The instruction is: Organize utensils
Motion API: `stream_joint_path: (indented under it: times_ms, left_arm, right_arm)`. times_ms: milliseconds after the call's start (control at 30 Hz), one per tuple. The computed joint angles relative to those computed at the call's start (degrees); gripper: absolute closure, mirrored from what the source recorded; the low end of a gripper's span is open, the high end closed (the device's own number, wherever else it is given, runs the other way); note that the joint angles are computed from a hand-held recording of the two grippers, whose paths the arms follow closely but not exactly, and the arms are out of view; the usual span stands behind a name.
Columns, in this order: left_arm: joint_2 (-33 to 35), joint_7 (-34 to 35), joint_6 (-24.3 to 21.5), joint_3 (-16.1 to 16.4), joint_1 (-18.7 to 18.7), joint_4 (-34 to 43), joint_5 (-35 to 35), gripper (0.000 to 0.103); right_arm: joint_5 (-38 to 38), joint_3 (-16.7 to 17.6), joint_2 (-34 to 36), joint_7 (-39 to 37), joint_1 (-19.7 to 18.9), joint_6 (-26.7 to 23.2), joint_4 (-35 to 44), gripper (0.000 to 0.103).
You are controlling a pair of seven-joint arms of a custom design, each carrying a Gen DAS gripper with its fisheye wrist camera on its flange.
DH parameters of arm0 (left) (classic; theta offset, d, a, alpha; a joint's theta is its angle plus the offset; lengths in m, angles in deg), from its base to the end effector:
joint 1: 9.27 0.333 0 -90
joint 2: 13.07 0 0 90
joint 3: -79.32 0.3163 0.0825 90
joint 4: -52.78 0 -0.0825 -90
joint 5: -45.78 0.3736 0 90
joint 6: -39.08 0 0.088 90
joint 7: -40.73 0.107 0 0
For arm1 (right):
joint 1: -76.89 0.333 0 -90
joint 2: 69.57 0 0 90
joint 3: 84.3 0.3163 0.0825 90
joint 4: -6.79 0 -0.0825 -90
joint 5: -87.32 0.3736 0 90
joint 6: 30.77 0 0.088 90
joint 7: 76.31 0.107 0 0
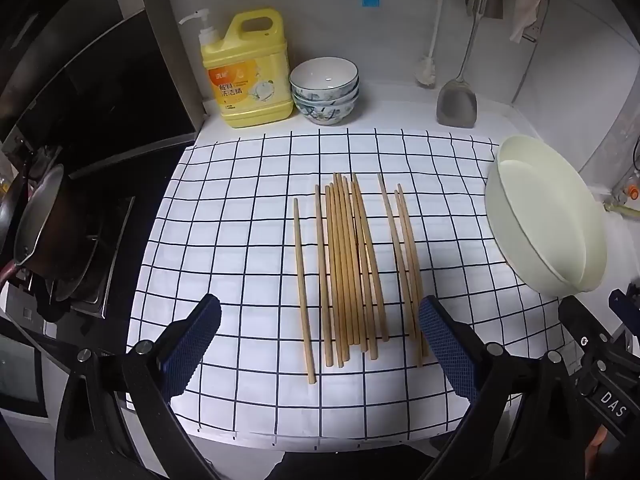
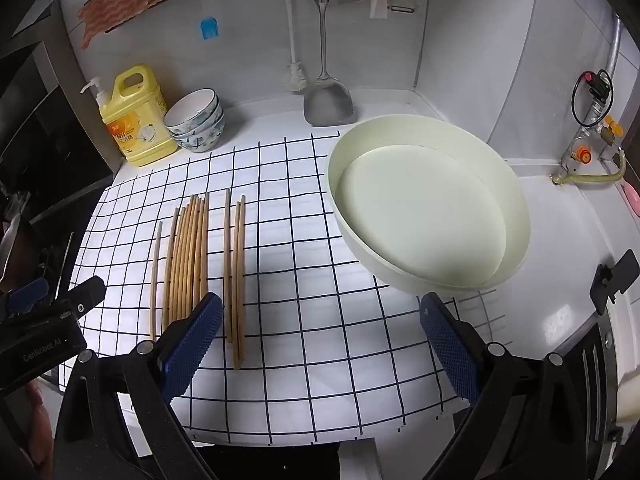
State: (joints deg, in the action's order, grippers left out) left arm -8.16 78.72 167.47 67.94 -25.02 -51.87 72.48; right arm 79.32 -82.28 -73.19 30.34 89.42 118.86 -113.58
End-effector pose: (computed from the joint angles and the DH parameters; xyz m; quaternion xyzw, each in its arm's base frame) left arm 0.5483 -0.2621 0.5246 -0.7511 0.6101 -0.1418 0.2084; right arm 0.5460 0.1452 0.5171 -0.6986 0.6555 -0.1838 0.2204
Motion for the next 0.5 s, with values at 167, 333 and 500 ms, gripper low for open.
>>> stream_joint_path:
  times_ms: [167, 333, 500]
  left_arm:
    - [-0.1, -0.2, 0.1, 0.0, 0.0, -0.1, 0.0, 0.006]
    - [-0.4, 0.9, -0.2, 0.2, 0.4, 0.4, -0.5, 0.006]
    - [-0.4, 0.6, -0.5, 0.1, 0.4, 0.9, 0.3, 0.006]
  right_arm:
    - [0.1, 0.0, -0.1, -0.1, 0.0, -0.1, 0.0, 0.009]
    - [-0.2, 0.2, 0.1, 0.4, 0.1, -0.1, 0.2, 0.009]
    - [0.3, 0.0, -0.5, 0.1, 0.0, 0.3, -0.4, 0.009]
